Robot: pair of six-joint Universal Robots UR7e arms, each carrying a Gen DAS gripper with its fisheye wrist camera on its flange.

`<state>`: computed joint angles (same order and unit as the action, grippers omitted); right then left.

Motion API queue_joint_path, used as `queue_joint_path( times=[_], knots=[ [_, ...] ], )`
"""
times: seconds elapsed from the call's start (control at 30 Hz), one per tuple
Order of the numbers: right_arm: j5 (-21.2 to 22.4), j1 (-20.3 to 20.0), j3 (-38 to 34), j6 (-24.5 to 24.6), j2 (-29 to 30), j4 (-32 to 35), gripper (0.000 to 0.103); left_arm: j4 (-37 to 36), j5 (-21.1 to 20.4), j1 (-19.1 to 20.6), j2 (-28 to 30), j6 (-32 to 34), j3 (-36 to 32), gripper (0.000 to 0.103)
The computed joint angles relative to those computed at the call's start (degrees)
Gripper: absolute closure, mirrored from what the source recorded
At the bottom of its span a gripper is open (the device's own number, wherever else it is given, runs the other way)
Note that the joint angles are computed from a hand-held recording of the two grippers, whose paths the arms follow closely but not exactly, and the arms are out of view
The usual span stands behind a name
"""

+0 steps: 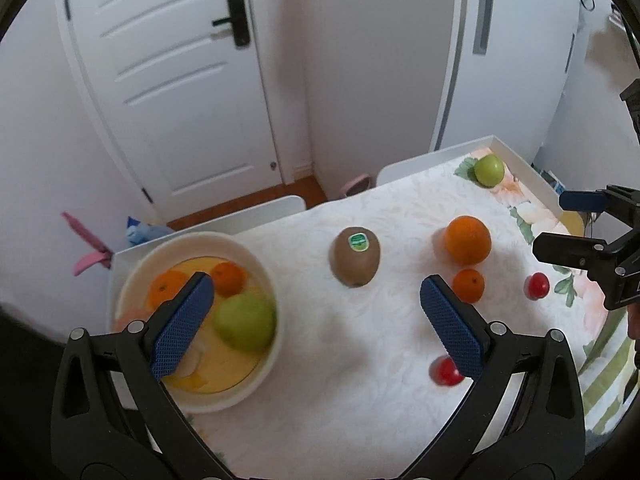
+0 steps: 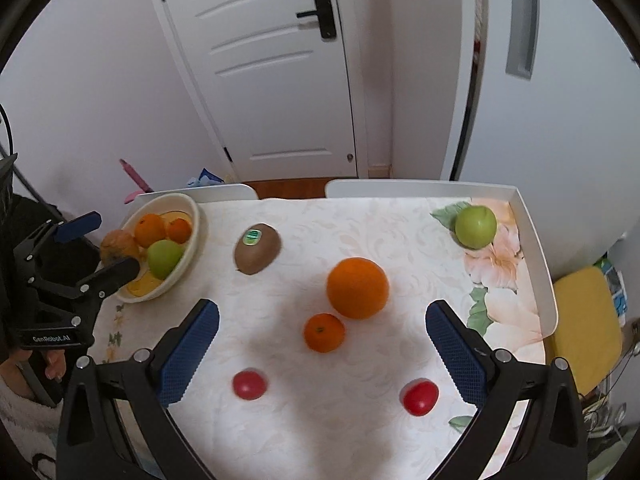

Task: Organize fruits
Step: 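Move both tools back over the table, left tool toward the kiwi, then grasp the kiwi with the left tool while the right tool grasps the large orange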

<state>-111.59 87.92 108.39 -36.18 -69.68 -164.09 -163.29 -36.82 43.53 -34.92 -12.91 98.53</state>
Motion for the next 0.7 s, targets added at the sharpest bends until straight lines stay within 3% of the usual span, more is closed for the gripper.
queue_joint_path(
  times=[0.5,0.7],
  knots=[
    [0.3,-4.2,-6.3,2.0,5.6,3.9,0.0,9.8,-5.8,6.0,10.9,5.4,-16.2,0.016],
    [0.1,-5.1,-7.9,2.9,7.3,5.4,0.007,13.4,-7.1,7.6,13.0,6.1,-19.4,0.027]
  ],
)
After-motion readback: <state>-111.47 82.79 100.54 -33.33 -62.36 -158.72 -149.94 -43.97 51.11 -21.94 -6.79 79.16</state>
